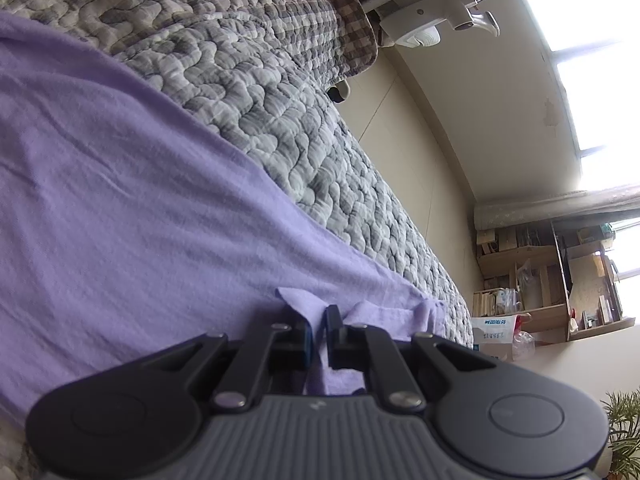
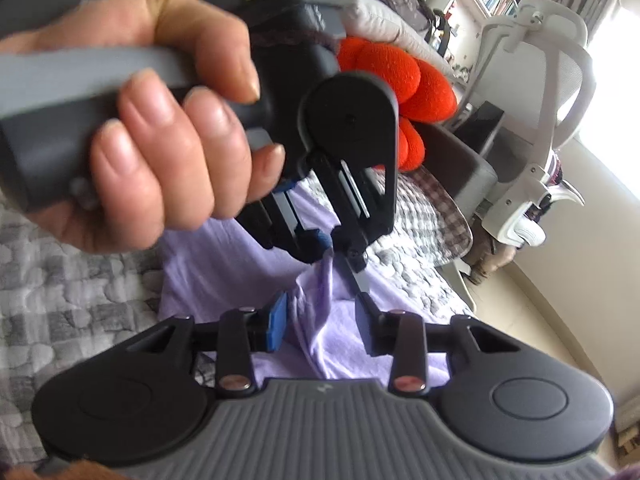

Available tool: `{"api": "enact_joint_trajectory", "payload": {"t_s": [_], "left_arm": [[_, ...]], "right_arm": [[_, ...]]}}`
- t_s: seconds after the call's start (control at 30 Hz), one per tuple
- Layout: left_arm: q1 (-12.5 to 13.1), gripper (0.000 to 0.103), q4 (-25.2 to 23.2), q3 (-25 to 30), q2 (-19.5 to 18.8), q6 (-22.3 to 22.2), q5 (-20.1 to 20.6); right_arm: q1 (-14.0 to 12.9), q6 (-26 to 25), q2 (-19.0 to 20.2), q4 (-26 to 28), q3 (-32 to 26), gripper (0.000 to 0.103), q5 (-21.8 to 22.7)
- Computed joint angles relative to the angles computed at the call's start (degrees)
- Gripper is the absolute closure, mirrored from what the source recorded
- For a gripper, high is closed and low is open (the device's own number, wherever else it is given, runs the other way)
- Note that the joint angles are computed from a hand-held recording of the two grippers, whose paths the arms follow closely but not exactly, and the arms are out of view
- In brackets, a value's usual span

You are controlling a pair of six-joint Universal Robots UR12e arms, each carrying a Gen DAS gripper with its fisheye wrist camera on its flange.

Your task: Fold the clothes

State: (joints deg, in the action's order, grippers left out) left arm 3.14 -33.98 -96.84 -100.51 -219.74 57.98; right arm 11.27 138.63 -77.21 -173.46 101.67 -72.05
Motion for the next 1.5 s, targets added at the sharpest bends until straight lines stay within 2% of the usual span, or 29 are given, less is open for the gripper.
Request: {"api": "enact_joint_trajectory", "payload": {"t_s": [0.17,0.2,0.23,0.47,0.6,0.77,0.93,1.1,1.27,1.33,1.5], "left_arm": [[0.0,0.096,-0.1,0.0,0.0,-0.1,-0.1],[0.0,0.096,-0.1,0.0,0.0,-0.1,-0.1],[0.0,0.096,-0.2,0.1,0.0,0.0,0.0],[0.1,0.097,-0.2,0.2,-0.1,0.7,-0.1],[0.2,0.099,0.4,0.3,-0.2,0.8,0.4],[0.6,0.1,4.2,-0.3,0.0,-0.5,1.3],[1.7,0.1,7.3,-1.2,0.4,-0.9,-0.2],[2.4,0.101,7.9,-1.3,0.5,-0.7,0.1],[4.1,0.101,10.6,-2.1,0.7,-3.1,-1.3],[4.8,0.101,11.9,-2.6,0.9,-3.8,-1.7],[6.0,0.101,15.1,-3.4,1.5,-2.1,1.1]], "right_arm": [[0.3,-0.7,0.0,1.2,-0.1,0.086,-0.5],[0.3,-1.0,0.0,1.5,-0.1,0.095,-0.4],[0.3,-0.8,-0.1,1.5,-0.1,0.098,0.1],[-0.3,2.4,-0.4,-1.4,0.5,0.098,3.2],[0.1,3.2,-0.3,-2.1,0.5,0.098,1.7],[0.8,6.8,0.3,-4.4,0.0,0.098,0.1],[1.3,9.8,0.9,-6.7,-0.3,0.098,-0.2],[1.9,12.0,1.2,-6.5,-0.8,0.098,-1.0],[2.6,21.5,1.7,-6.6,-2.3,0.098,-1.1],[2.9,22.5,1.9,-5.8,-2.8,0.098,-0.4],[3.9,23.8,2.5,-4.2,-4.0,0.098,0.8]]}}
